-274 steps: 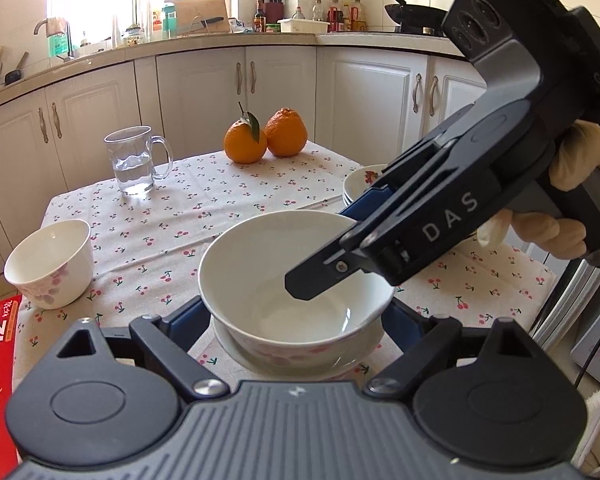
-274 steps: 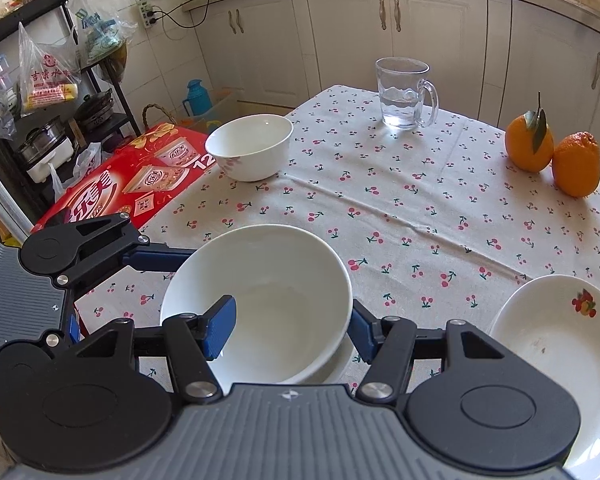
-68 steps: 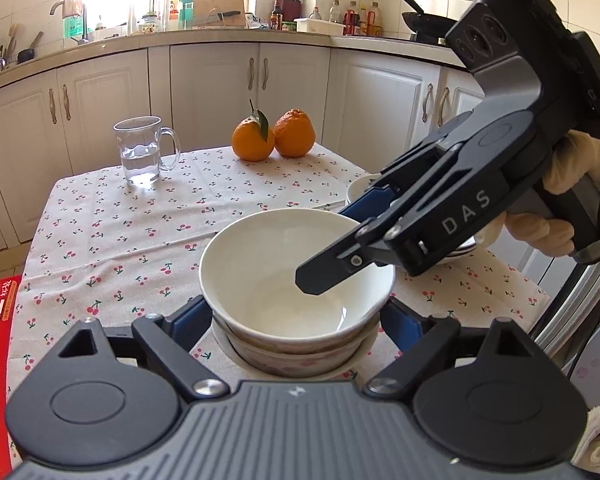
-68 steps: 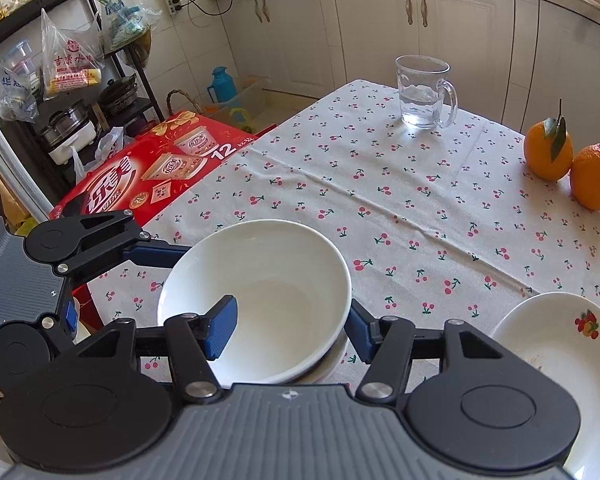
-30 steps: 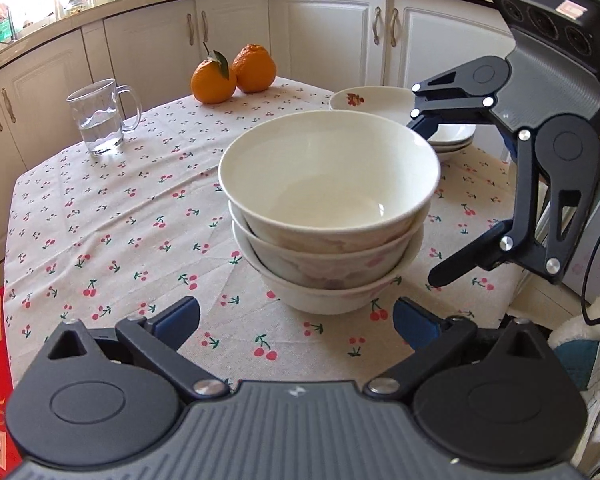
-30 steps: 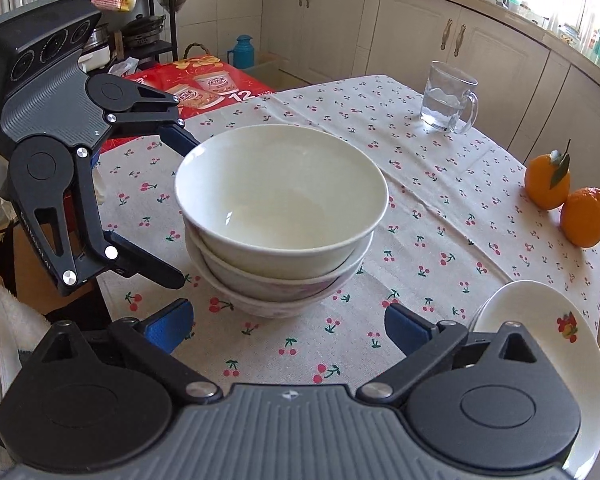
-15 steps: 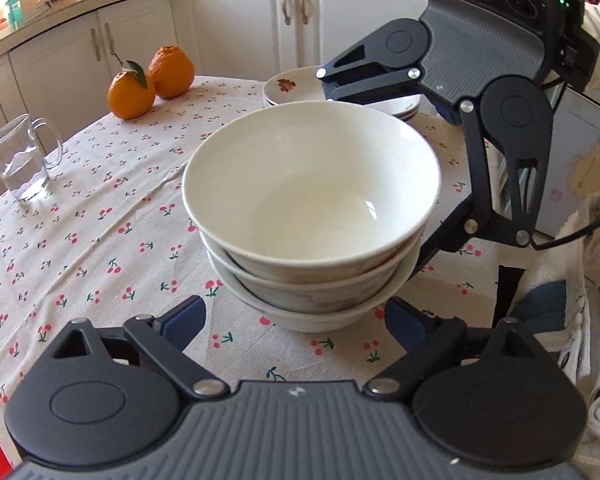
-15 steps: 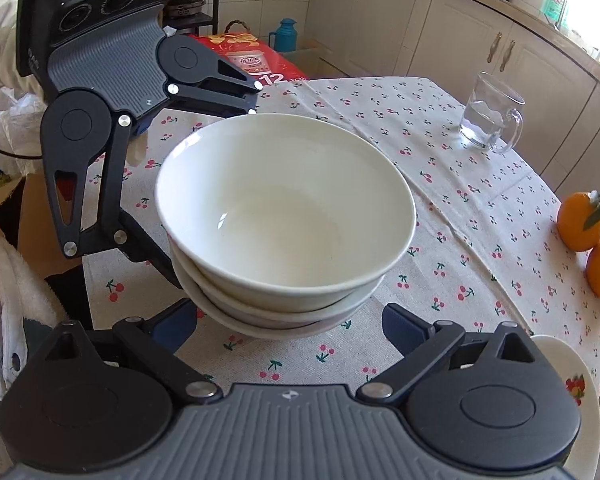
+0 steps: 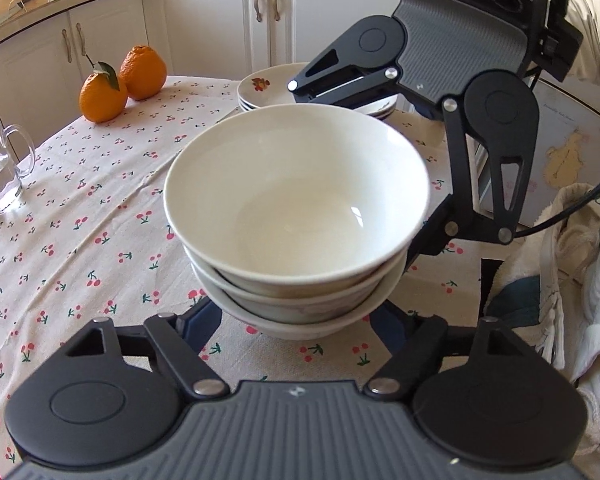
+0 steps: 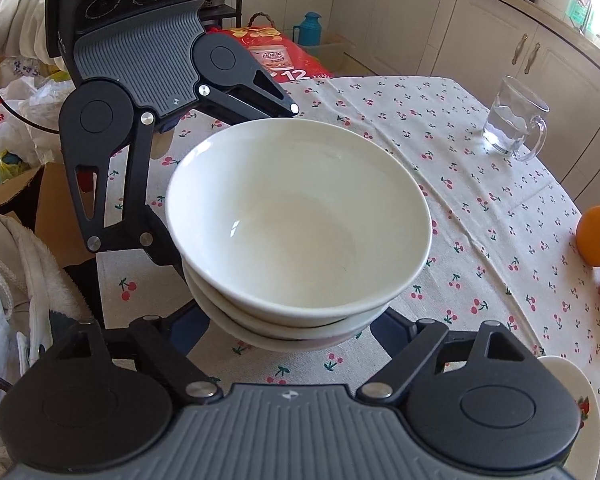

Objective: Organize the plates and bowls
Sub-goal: 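Lift the bowl stack with both tools and carry it over the plate stack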

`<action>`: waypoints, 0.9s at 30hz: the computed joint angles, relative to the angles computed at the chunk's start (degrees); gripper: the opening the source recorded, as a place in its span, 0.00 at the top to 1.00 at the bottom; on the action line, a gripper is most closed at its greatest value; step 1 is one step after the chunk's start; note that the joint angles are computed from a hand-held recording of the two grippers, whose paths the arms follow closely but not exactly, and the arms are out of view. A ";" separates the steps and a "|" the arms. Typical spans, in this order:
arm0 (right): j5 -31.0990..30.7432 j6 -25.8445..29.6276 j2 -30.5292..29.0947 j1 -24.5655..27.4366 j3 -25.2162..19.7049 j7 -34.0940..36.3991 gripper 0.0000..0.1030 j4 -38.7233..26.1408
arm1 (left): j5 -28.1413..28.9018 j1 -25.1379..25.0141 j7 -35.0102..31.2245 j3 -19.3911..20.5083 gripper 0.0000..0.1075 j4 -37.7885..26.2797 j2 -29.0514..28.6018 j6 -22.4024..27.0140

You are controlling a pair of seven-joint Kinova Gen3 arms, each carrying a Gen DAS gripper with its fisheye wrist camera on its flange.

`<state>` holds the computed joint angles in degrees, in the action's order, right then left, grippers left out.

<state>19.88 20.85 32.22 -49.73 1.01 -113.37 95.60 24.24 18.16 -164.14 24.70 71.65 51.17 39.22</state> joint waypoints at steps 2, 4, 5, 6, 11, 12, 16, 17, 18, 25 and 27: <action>-0.28 0.01 -0.08 0.43 -0.46 0.39 0.14 0.08 | -0.19 0.08 -0.25 -0.01 0.26 -0.57 0.30 0.48; -0.60 0.14 -0.05 0.89 -0.91 0.95 0.14 -0.06 | -0.18 0.22 -0.06 -0.19 0.26 -0.94 0.40 0.89; -0.71 0.12 -0.04 0.97 -1.00 1.12 0.14 -0.06 | -0.19 0.23 -0.19 -0.20 0.26 -0.91 0.39 0.83; -0.84 -0.01 -0.03 1.03 -1.03 1.19 0.14 -0.01 | -0.15 0.23 -0.17 -0.22 0.26 -0.98 0.43 0.91; -1.90 -0.88 -0.06 1.99 -1.65 2.07 0.15 0.31 | 0.08 0.35 0.05 -0.33 0.26 -0.37 0.10 0.22; -2.16 -1.10 -0.09 2.23 -1.79 2.32 0.15 0.43 | -0.01 0.54 0.24 -0.47 0.26 -0.16 -0.08 -0.08; -3.31 -1.15 -0.07 2.69 -2.10 2.94 0.16 0.32 | -0.28 0.88 1.26 -0.70 0.26 -0.03 -0.37 -0.25; -3.52 -1.27 -0.12 2.70 -2.06 2.98 0.16 0.40 | -0.33 1.02 1.68 -0.80 0.26 -0.12 -0.39 -0.16; -3.72 -1.37 -0.20 2.63 -1.96 2.90 0.17 0.49 | -0.40 1.16 2.06 -0.89 0.26 -0.26 -0.41 -0.04; -2.70 -2.30 -2.12 0.69 0.24 1.27 0.17 2.64 | -1.19 2.29 2.84 -0.60 0.26 -0.03 -1.56 -1.30; -2.16 -2.78 -2.96 0.09 0.95 0.45 0.17 3.60 | -1.65 2.93 3.04 -0.68 0.26 -0.34 -1.93 -1.46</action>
<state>17.72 18.07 29.26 -49.64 1.96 -112.92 99.20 22.59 21.08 -161.10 24.02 71.32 49.25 37.75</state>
